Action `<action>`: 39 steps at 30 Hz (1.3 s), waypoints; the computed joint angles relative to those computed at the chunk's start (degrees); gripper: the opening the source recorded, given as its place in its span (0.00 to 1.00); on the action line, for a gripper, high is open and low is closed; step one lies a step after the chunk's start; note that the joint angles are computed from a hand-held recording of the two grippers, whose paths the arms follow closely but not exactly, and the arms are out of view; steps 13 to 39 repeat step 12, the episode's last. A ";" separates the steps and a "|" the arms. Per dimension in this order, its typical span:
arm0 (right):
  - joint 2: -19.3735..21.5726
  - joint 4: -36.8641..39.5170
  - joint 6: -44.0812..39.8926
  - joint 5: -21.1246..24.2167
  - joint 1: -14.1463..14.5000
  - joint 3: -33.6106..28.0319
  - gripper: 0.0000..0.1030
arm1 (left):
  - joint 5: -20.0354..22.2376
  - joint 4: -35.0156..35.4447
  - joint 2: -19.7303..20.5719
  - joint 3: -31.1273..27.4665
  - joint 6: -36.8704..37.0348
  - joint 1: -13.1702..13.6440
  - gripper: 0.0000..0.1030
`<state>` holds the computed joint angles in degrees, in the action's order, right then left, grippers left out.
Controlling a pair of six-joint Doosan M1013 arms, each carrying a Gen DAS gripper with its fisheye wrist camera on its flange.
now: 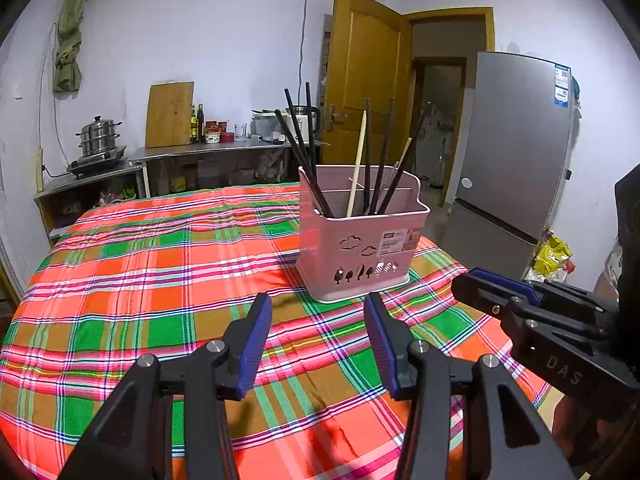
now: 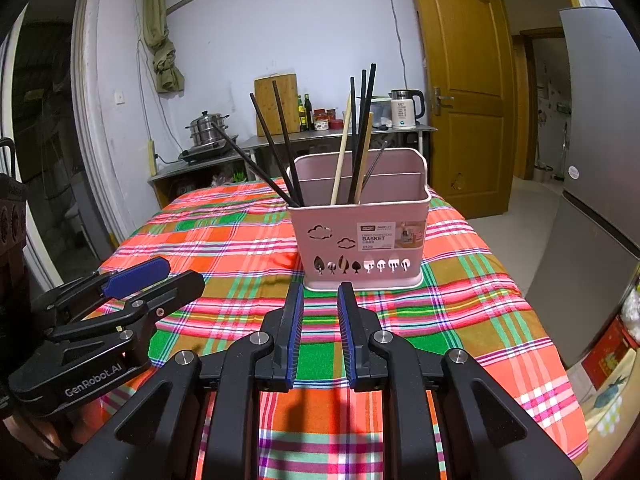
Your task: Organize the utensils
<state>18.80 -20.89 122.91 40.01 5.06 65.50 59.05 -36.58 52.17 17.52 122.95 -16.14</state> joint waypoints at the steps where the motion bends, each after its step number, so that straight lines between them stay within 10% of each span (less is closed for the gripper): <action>1: 0.03 -0.01 -0.04 -0.01 -0.01 -0.03 0.17 | -0.08 0.18 -0.03 0.04 -0.11 -0.02 0.48; 39: 0.05 0.36 -0.72 0.01 -0.20 -0.06 0.17 | 0.94 0.19 0.62 -1.25 -1.17 0.11 0.48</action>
